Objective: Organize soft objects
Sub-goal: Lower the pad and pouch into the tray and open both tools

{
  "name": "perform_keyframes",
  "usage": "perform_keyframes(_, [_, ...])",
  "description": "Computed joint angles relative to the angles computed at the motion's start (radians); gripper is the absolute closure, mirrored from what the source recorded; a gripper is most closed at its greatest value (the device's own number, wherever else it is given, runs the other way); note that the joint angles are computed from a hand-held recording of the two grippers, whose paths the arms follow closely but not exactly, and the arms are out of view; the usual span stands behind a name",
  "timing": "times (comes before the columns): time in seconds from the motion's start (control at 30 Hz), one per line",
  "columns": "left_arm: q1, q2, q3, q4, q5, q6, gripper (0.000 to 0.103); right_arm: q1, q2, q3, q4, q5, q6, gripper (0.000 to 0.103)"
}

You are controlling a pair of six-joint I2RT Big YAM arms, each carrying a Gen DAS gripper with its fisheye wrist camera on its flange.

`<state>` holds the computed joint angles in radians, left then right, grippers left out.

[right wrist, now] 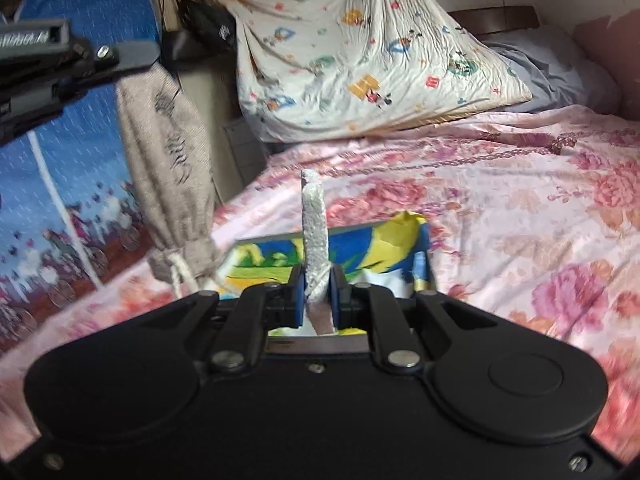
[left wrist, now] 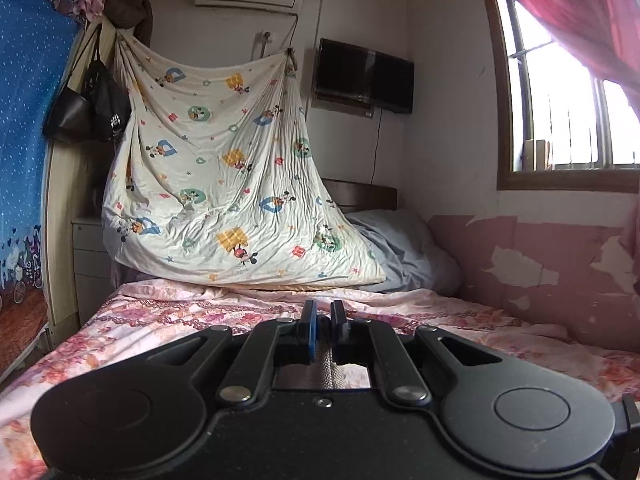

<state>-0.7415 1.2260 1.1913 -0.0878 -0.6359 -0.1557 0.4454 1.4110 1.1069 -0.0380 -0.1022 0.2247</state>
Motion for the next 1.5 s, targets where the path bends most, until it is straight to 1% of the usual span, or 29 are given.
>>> perform_keyframes(0.07, [0.028,0.056,0.025,0.029,0.021,-0.004,0.097,-0.004,0.042,0.047,-0.037,0.014,-0.038,0.096])
perform_keyframes(0.17, [0.071,0.133,0.062,0.06,0.055,-0.016,0.097,-0.007,0.112,0.133,-0.117,0.039,-0.082,0.096])
perform_keyframes(0.33, [0.135,0.244,0.111,0.09,0.102,-0.036,0.097,-0.022,0.22,0.279,-0.266,0.016,-0.062,0.096])
perform_keyframes(0.43, [0.172,0.278,0.109,0.084,0.118,-0.069,0.097,-0.028,0.277,0.353,-0.329,0.002,-0.059,0.096])
perform_keyframes(0.53, [0.211,0.283,0.083,0.061,0.147,-0.103,0.097,-0.03,0.319,0.406,-0.373,-0.002,-0.065,0.096])
perform_keyframes(0.63, [0.25,0.272,0.047,0.032,0.167,-0.156,0.097,-0.024,0.364,0.462,-0.412,0.001,-0.064,0.096])
perform_keyframes(0.7, [0.269,0.273,0.033,0.015,0.155,-0.159,0.097,-0.013,0.38,0.485,-0.428,0.003,-0.057,0.096])
perform_keyframes(0.8, [0.296,0.27,0.023,-0.047,0.151,-0.174,0.097,0.006,0.405,0.523,-0.459,0.013,-0.061,0.096])
perform_keyframes(0.87, [0.315,0.274,0.029,-0.11,0.165,-0.191,0.097,0.023,0.42,0.549,-0.482,0.028,-0.073,0.096])
perform_keyframes(0.93, [0.327,0.27,0.022,-0.141,0.155,-0.196,0.096,0.039,0.437,0.579,-0.504,0.031,-0.074,0.095])
perform_keyframes(1.0, [0.343,0.262,0.021,-0.183,0.162,-0.222,0.096,0.053,0.463,0.618,-0.525,0.036,-0.078,0.094])
perform_keyframes(1.13, [0.368,0.234,0.0,-0.235,0.157,-0.258,0.095,0.082,0.49,0.676,-0.557,0.048,-0.085,0.09])
perform_keyframes(1.17, [0.376,0.226,-0.01,-0.238,0.161,-0.262,0.094,0.09,0.491,0.685,-0.564,0.051,-0.084,0.09])
perform_keyframes(1.3, [0.395,0.198,-0.042,-0.263,0.188,-0.296,0.093,0.118,0.51,0.735,-0.602,0.064,-0.077,0.085])
perform_keyframes(1.37, [0.401,0.188,-0.051,-0.28,0.198,-0.305,0.088,0.13,0.511,0.745,-0.617,0.075,-0.075,0.079])
perform_keyframes(1.43, [0.399,0.176,-0.058,-0.299,0.199,-0.301,0.085,0.142,0.509,0.748,-0.623,0.093,-0.073,0.071])
perform_keyframes(1.5, [0.395,0.164,-0.068,-0.308,0.192,-0.286,0.084,0.145,0.494,0.725,-0.613,0.097,-0.067,0.066])
